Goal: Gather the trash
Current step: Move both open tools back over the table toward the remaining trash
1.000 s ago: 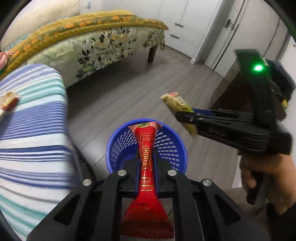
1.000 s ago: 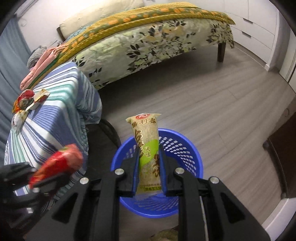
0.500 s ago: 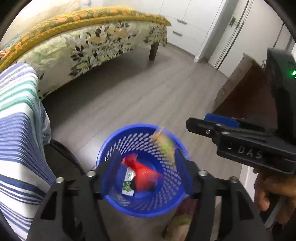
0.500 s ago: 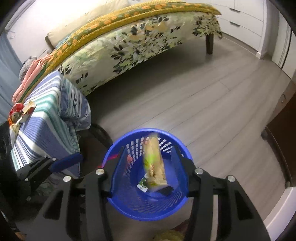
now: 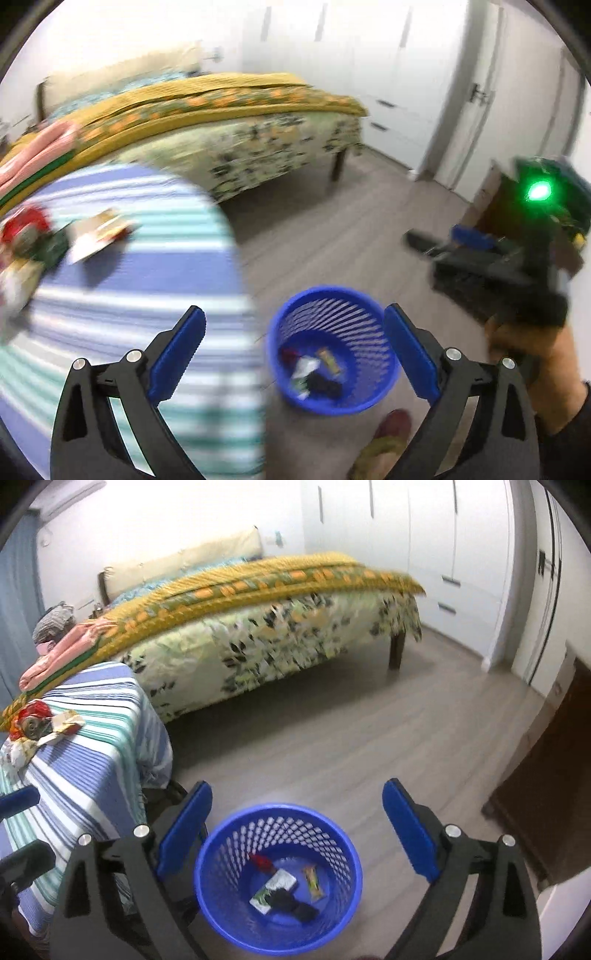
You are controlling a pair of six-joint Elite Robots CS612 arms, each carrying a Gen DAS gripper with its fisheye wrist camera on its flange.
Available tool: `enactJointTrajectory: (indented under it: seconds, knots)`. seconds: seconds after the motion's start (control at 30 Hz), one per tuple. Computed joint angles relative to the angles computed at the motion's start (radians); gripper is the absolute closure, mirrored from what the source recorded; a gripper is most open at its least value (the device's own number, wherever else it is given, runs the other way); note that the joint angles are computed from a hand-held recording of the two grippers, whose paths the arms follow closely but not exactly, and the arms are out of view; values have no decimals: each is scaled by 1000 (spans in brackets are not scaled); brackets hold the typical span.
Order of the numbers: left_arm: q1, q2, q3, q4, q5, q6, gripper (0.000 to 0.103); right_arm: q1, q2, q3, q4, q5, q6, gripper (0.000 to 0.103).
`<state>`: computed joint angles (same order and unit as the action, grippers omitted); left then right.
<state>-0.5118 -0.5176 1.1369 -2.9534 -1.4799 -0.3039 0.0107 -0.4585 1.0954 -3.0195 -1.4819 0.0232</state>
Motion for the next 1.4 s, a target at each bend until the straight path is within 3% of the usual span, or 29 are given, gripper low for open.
enactJointTrajectory:
  seconds: [0.17, 0.33, 0.53, 0.7, 0.93, 1.17, 1.27, 1.4]
  knots:
    - [28, -57, 131, -7, 93, -73, 7, 32, 1, 2, -32, 29, -74, 12]
    - [53, -107, 232, -9, 198, -88, 7, 71, 3, -11, -18, 96, -165, 12]
    - [92, -160, 343, -23, 275, -118, 7, 124, 4, -17, 12, 180, -228, 12]
    - [128, -186, 395, -21, 287, -165, 7, 163, 2, -19, 69, 228, -232, 12]
    - [187, -165, 345, 41, 249, -173, 7, 203, 5, -29, 109, 256, -246, 12]
    - [194, -92, 185, 136, 285, -161, 7, 218, 25, -67, 138, 240, -269, 12]
    - [192, -67, 124, 224, 345, -207, 7, 217, 31, -83, 160, 244, -275, 12]
    - [216, -78, 145, 225, 325, -327, 7, 216, 32, -87, 164, 222, -284, 12]
